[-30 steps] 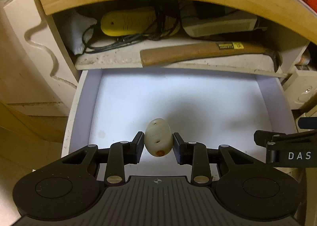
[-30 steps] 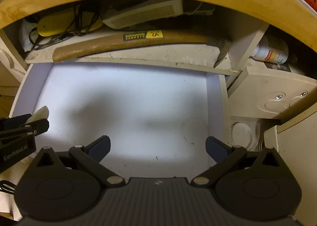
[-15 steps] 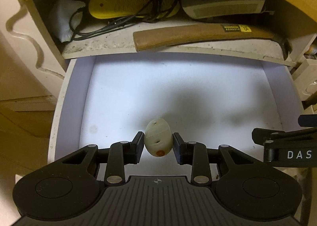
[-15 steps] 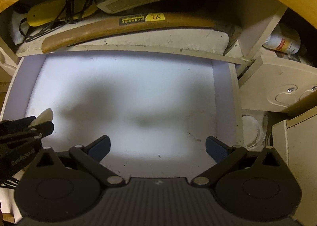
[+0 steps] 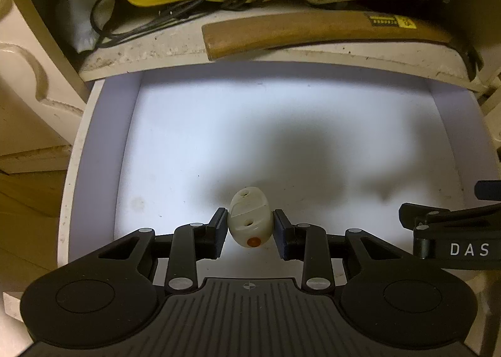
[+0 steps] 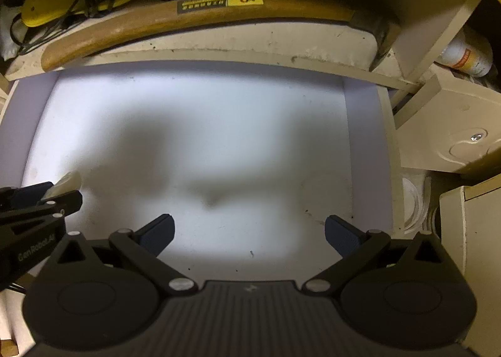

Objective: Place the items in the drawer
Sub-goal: 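Lower the white object onto the drawer floor with the left gripper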

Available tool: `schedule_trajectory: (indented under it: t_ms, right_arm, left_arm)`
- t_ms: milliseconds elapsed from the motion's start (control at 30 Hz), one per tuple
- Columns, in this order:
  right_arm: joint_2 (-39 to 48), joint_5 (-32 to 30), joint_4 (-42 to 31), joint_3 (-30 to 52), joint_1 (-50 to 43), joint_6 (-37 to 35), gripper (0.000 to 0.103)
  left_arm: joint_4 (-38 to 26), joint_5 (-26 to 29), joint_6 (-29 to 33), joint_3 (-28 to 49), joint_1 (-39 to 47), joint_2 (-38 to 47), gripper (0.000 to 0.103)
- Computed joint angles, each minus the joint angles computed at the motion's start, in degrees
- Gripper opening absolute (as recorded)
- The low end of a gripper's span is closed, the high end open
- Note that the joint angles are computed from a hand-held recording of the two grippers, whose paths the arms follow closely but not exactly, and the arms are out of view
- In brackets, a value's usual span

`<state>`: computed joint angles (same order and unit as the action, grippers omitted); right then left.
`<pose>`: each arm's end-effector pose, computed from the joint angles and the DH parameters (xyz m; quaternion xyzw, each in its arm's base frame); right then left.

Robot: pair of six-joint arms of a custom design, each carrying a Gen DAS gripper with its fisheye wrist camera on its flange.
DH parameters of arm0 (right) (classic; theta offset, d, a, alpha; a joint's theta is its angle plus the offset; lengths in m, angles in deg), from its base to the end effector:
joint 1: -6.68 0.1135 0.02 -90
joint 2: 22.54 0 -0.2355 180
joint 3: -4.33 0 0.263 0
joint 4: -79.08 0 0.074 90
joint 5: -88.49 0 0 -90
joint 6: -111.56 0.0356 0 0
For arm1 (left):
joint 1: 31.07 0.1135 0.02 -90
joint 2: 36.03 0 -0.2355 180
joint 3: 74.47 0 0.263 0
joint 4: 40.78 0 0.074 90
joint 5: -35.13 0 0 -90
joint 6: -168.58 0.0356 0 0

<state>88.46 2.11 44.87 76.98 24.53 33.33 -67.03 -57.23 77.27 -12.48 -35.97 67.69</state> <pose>0.3276 0.1031 0.0657 -0.0476 0.9868 0.0086 0.1545 0.3122 -0.0253 0.0656 0.0268 0.9810 0.0098 0.1918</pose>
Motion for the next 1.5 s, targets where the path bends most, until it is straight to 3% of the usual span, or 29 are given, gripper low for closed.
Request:
schedule_trajectory:
  t_ms: [733,1367,1467,1500]
  right_arm:
    - [4.5,-0.6,-1.0,2.5,0.3,-0.1,0.102]
    - [5.1,-0.8,-1.4,2.8,0.0,-0.1,0.102]
    - [5.2,-0.6,-1.7,3.2,0.1,0.2,0.102]
    - [5.2,-0.5,-1.7,3.1,0.1,0.3,0.102]
  left_arm:
    - [-1.6,1.6,-0.7,6.2,0.9,10.1,0.029]
    - [-1.8,0.7,0.5,5.6,0.3,9.2,0.029]
    - [-3.3,0.7,0.6,6.7,0.1,9.8,0.041]
    - [-4.1,0.3,0.7,7.3,-0.1,10.0,0.056]
